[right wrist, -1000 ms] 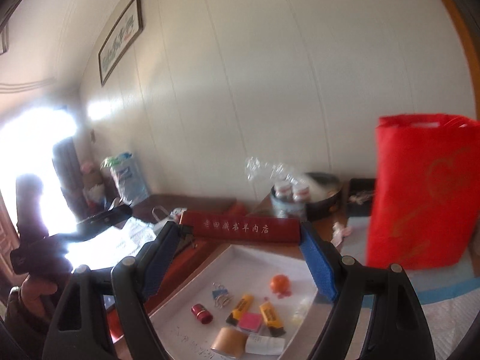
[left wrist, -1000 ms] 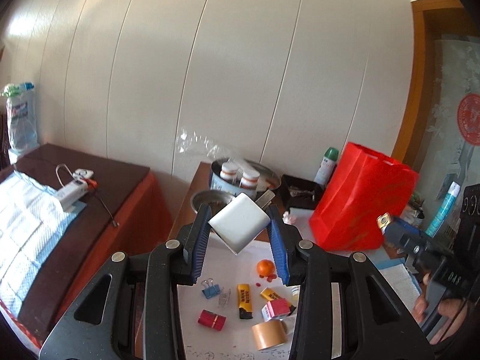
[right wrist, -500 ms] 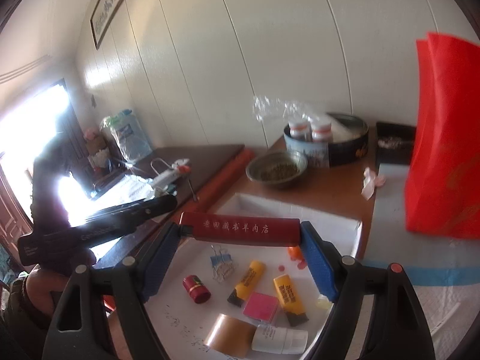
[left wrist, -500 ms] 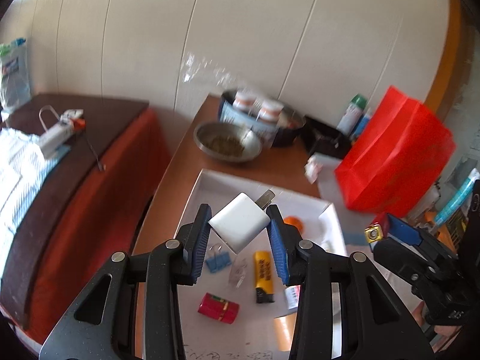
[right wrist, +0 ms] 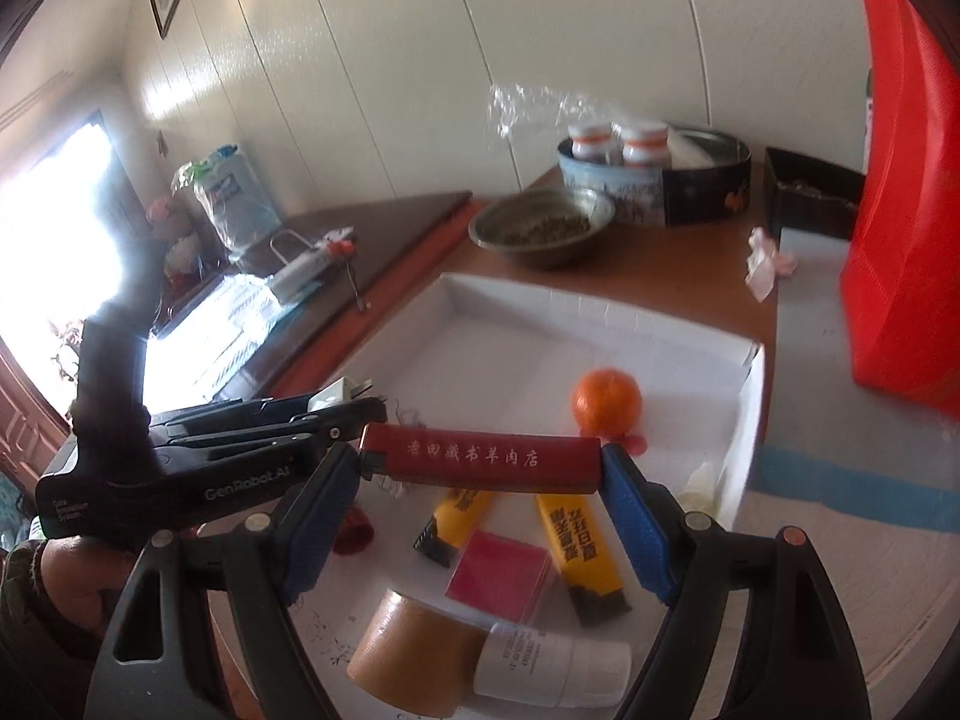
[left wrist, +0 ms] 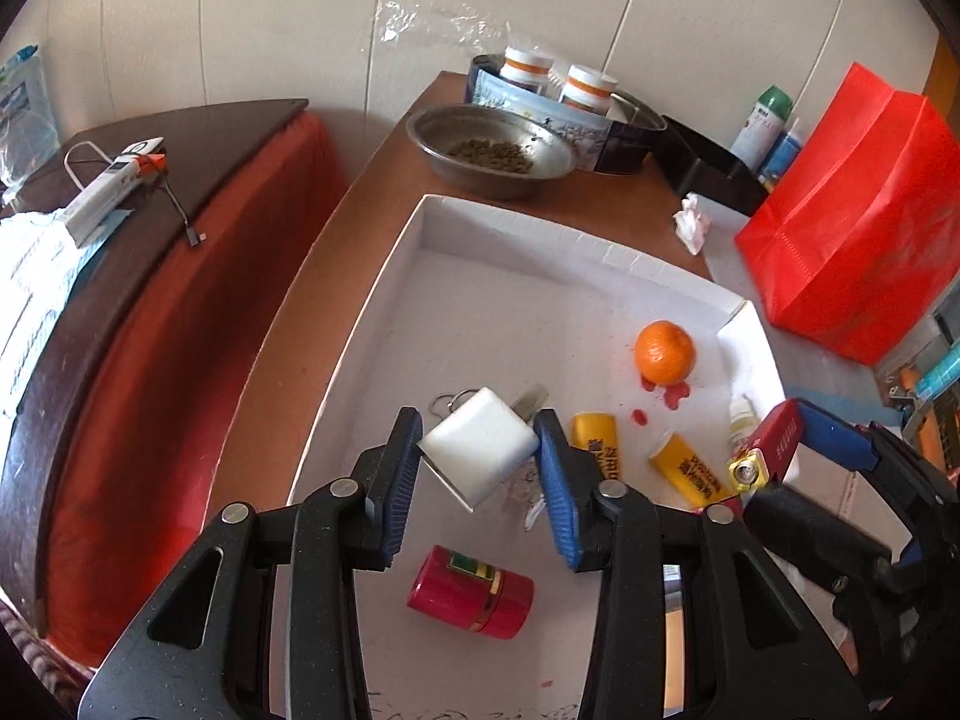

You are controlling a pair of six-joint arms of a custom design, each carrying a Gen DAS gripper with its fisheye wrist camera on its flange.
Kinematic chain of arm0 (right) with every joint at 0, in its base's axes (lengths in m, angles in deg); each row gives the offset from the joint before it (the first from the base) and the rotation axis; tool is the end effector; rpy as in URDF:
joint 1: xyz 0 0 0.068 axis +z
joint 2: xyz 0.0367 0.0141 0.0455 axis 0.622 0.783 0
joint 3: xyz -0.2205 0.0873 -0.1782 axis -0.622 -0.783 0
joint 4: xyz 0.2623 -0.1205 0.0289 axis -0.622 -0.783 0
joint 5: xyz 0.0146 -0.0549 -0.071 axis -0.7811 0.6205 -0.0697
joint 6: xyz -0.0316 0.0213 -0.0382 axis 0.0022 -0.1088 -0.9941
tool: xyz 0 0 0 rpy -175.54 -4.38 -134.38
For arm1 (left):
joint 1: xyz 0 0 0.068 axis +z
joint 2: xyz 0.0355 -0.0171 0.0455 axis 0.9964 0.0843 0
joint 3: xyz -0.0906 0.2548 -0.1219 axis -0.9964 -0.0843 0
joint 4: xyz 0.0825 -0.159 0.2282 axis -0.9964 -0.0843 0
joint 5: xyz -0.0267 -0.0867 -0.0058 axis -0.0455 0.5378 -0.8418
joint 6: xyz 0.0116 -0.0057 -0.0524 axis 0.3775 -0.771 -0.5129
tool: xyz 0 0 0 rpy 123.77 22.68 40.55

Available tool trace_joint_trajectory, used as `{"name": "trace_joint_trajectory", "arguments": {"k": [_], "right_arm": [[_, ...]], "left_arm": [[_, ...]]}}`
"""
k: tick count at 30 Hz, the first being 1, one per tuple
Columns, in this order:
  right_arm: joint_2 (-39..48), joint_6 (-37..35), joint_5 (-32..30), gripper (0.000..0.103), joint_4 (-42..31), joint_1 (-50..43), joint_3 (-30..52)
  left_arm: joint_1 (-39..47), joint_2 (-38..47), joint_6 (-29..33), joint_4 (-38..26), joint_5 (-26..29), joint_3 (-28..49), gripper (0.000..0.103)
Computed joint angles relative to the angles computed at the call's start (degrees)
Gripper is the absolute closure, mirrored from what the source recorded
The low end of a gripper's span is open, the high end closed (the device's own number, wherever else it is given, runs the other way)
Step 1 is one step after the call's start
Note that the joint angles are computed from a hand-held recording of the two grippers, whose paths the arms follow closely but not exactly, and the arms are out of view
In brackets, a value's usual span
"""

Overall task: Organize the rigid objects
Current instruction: 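Carry charger cube and red lighter over the tray and release both inside, then move both tools back over the pad toward the white marker and black charger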

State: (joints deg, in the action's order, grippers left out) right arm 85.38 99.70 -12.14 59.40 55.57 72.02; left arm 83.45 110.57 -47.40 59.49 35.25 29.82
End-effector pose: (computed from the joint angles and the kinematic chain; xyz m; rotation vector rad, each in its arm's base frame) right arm 0.1776 0.0594 0.2185 -0.1054 2.2979 0.4406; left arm 0.3128 -0.0199 0.1873 0.2589 2.4734 -0.3532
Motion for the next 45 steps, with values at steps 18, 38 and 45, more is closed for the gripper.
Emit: {"name": "trace_joint_trajectory", "arguments": {"k": [18, 38, 45], "right_arm": [[-5.16, 1.86, 6.6, 0.0, -3.1, 5.0, 0.53], [-22.39, 11.09, 30.93, 0.0, -19.79, 28.8, 7.05], [-24.63, 23.64, 51.36, 0.0, -29.63, 52.09, 10.52]], "left_arm": [[5.29, -9.65, -4.17, 3.04, -1.4, -4.04, 0.0], [9.68, -35.47, -2.63, -11.96, 3.53, -6.19, 0.0], [13.38, -45.06, -0.7, -19.72, 6.3, -5.57, 0.0]]}}
